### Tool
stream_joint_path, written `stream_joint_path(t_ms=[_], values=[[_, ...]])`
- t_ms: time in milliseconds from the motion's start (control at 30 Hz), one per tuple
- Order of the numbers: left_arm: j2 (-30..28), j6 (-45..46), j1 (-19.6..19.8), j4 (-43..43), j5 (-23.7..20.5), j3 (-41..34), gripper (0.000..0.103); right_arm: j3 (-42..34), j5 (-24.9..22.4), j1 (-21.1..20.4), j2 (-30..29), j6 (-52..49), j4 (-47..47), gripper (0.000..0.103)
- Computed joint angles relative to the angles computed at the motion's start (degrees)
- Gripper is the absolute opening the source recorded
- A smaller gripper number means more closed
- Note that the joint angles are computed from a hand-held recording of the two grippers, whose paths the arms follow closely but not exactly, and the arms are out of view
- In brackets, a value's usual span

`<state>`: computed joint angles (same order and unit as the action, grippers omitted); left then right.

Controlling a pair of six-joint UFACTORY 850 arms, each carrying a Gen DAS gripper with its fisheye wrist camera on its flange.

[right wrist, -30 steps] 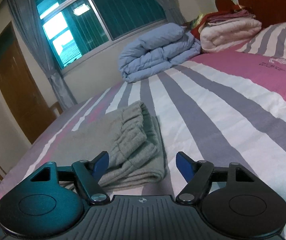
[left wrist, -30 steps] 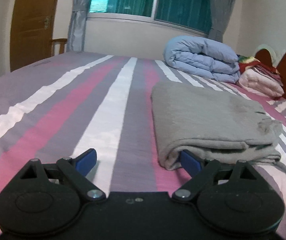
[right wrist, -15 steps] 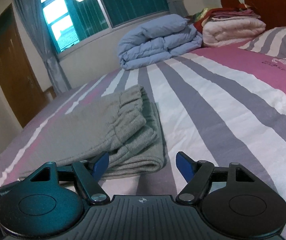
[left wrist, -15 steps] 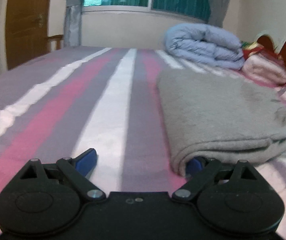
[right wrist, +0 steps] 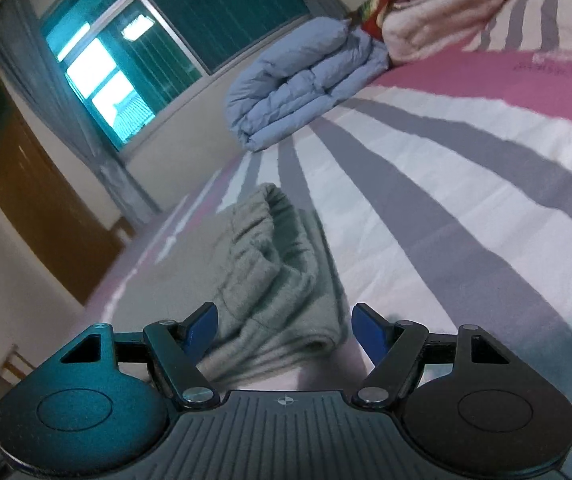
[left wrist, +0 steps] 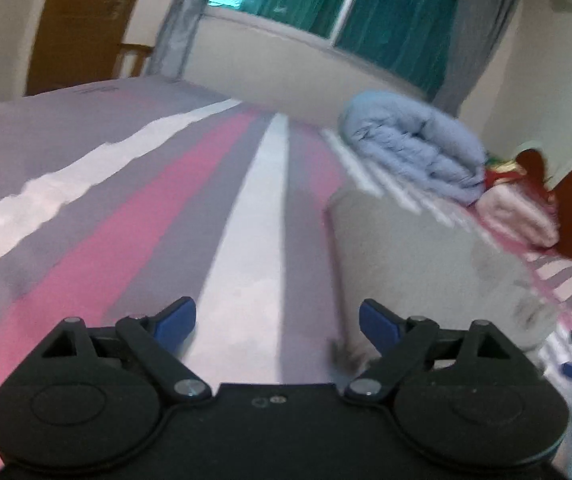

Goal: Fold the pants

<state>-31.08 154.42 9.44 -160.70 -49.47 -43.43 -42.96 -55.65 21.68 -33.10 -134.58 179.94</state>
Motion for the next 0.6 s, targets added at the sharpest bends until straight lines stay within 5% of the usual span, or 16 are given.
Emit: stream_joint_path(t_ms=[200, 300, 333, 467, 600], values=[[-4.9, -11.3, 0.0, 14.2, 6.0, -10.0, 0.082, -4.5, 3.0, -3.2, -2.1, 4.1, -5.5, 0.074], [-8.7, -23.1, 0.8, 26.5, 8.3, -16.7, 0.083, -9.0, 6.4, -5.5, -4.9, 10.5, -15.4, 0.074], [-9.7, -25.3, 0.8, 28.9, 9.0, -18.6, 0.083, -10.4, 7.6, -6.1, -5.8, 12.8, -17.5, 0.084], [-12.9, -25.8, -0.2, 31.4, 13.5, -23.9, 0.089, -13.3, 6.3, -7.7, -8.6, 16.3, -22.9, 0.09], [-16.3, -33.1, 0.5, 38.9, 12.7, -28.6, 0.092, -15.8, 6.6, -8.3, -10.1, 18.3, -27.7, 0.089]])
